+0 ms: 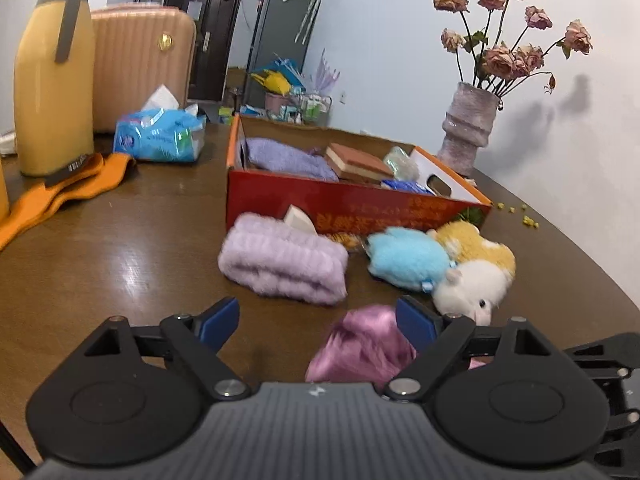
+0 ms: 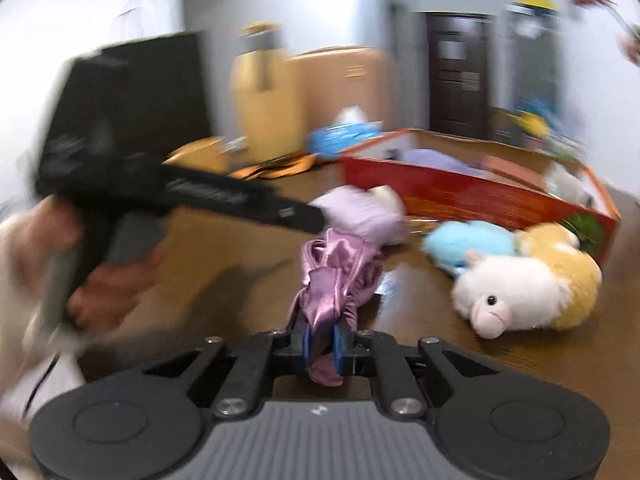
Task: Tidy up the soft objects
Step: 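Move the left tool to the pink satin scrunchie and close on it, then carry the pink scrunchie into the box and open the left tool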
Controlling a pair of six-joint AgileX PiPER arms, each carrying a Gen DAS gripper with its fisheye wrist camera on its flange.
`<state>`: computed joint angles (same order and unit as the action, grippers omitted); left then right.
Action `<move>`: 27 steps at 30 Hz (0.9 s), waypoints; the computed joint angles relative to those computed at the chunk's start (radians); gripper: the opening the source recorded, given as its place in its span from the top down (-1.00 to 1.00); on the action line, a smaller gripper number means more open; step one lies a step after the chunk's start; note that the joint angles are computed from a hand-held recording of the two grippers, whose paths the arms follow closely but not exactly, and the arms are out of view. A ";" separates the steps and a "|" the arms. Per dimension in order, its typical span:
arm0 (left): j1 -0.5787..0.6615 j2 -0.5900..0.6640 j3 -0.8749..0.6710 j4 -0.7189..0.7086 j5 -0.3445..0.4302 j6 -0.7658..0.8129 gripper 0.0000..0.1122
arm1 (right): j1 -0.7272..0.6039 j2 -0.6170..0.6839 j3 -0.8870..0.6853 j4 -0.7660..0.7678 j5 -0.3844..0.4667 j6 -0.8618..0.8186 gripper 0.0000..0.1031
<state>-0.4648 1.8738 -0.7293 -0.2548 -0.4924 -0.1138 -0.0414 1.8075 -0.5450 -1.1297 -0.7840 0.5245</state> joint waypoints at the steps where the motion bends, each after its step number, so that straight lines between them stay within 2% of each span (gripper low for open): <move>1: -0.003 0.010 -0.005 0.017 0.003 -0.025 -0.54 | -0.022 -0.005 0.000 -0.016 0.005 0.005 0.76; 3: 0.004 0.024 -0.015 0.129 0.020 -0.138 -0.48 | -0.052 -0.007 -0.010 -0.042 0.015 0.042 0.75; 5: 0.012 0.032 -0.018 0.275 0.037 -0.274 0.05 | -0.068 -0.009 0.000 0.021 0.023 0.042 0.72; 6: 0.007 0.034 -0.022 0.297 0.056 -0.296 0.15 | -0.069 -0.009 0.004 0.051 0.033 0.060 0.61; 7: -0.001 0.033 -0.017 0.278 0.061 -0.292 0.18 | -0.075 -0.006 0.008 0.062 0.030 0.069 0.61; 9: -0.003 -0.006 0.032 0.236 0.040 -0.297 0.03 | -0.087 -0.011 0.035 0.092 -0.001 0.063 0.57; 10: 0.005 -0.035 0.069 0.239 0.011 -0.316 -0.21 | -0.109 -0.018 0.050 0.066 -0.035 0.071 0.57; 11: 0.016 -0.076 0.119 0.245 -0.027 -0.336 -0.36 | -0.123 -0.017 0.061 0.057 -0.071 0.071 0.54; 13: 0.040 -0.150 0.199 0.318 -0.084 -0.389 -0.46 | -0.134 -0.002 0.047 0.041 -0.103 0.099 0.27; 16: 0.041 -0.190 0.245 0.429 -0.106 -0.452 -0.52 | -0.086 0.029 0.000 0.097 -0.055 0.108 0.18; 18: -0.003 -0.159 0.226 0.383 -0.070 -0.405 -0.51 | -0.048 0.063 -0.037 0.135 -0.020 0.128 0.18; 19: -0.032 -0.139 0.208 0.308 -0.034 -0.353 -0.39 | -0.038 0.079 -0.053 0.137 -0.016 0.151 0.18; 20: -0.046 -0.118 0.193 0.270 -0.012 -0.332 -0.13 | -0.031 0.099 -0.074 0.128 -0.012 0.191 0.18; 21: -0.046 -0.097 0.186 0.273 -0.014 -0.343 0.04 | -0.030 0.114 -0.085 0.123 -0.018 0.211 0.19; 22: -0.031 -0.080 0.189 0.315 -0.035 -0.387 0.26 | -0.031 0.128 -0.095 0.108 -0.030 0.235 0.35; 24: 0.020 -0.059 0.201 0.456 -0.095 -0.513 0.41 | -0.026 0.145 -0.120 0.067 -0.023 0.308 0.73; 27: 0.047 -0.047 0.201 0.486 -0.107 -0.537 0.50 | 0.003 0.140 -0.094 0.141 -0.009 0.239 0.79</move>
